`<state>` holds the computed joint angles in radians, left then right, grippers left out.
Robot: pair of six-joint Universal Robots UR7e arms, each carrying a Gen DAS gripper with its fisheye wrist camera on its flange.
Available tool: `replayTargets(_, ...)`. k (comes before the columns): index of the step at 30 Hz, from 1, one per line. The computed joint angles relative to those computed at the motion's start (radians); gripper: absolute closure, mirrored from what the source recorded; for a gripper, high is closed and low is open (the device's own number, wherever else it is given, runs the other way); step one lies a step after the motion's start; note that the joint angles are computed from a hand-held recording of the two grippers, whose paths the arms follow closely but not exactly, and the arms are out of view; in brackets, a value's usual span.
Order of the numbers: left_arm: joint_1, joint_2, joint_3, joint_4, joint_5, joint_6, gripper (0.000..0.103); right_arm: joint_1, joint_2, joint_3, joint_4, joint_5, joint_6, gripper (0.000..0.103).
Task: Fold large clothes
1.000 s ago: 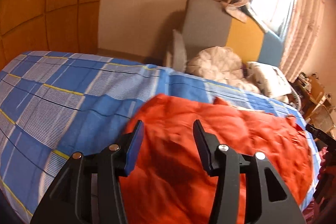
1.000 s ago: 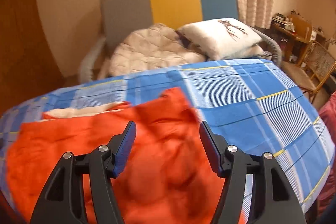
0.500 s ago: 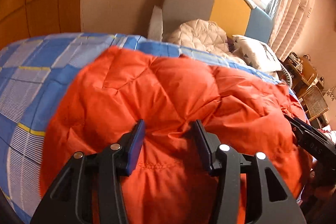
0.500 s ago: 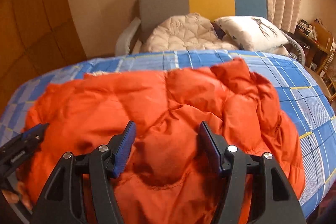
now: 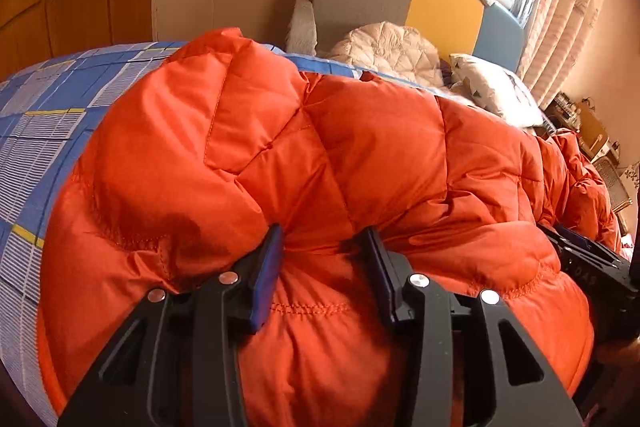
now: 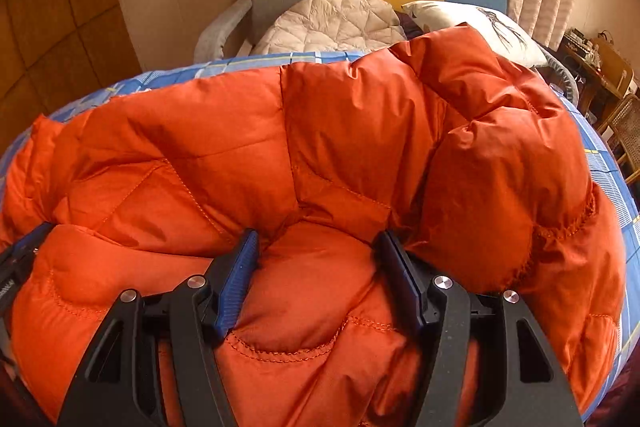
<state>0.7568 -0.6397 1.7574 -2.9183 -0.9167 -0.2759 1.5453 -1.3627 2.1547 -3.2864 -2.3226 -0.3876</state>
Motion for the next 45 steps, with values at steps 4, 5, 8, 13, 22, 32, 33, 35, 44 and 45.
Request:
replayTargets(4,-0.037,-0.029,0.018,0.027,0.033,-0.030,0.063,0.002,-0.025,0.007,0.036,0.006,0.026,0.041)
replayTargets(5,-0.049,-0.035,0.029,0.010,0.035,-0.025,0.063,0.003,-0.031,0.007,0.043,0.009,0.031,0.041)
replayTargets(8,-0.080,-0.054,0.058,-0.026,0.032,-0.012,0.062,0.011,-0.067,0.029,0.054,0.034,0.047,0.039)
replayTargets(13,-0.118,-0.069,0.083,-0.069,0.007,0.018,0.058,0.034,-0.129,0.075,0.039,0.056,0.049,0.034)
replayTargets(22,-0.137,-0.064,0.104,-0.075,-0.055,0.044,0.057,0.038,-0.308,0.175,0.058,0.048,0.065,0.029)
replayTargets(32,-0.125,-0.041,0.107,-0.059,-0.067,0.084,0.057,-0.111,-0.578,0.286,0.151,0.085,0.163,0.028)
replayTargets(33,-0.123,-0.040,0.107,-0.058,-0.070,0.082,0.057,-0.132,-0.597,0.294,0.162,0.100,0.172,0.029)
replayTargets(35,-0.124,-0.039,0.107,-0.056,-0.066,0.080,0.057,-0.185,-0.646,0.310,0.203,0.154,0.198,0.029)
replayTargets(44,-0.161,-0.016,0.093,-0.071,-0.069,0.109,0.057,-0.258,-0.657,0.317,0.195,0.256,0.221,0.029)
replayTargets(45,-0.155,-0.011,0.081,-0.051,-0.070,0.103,0.056,-0.253,-0.643,0.313,0.188,0.243,0.215,0.029)
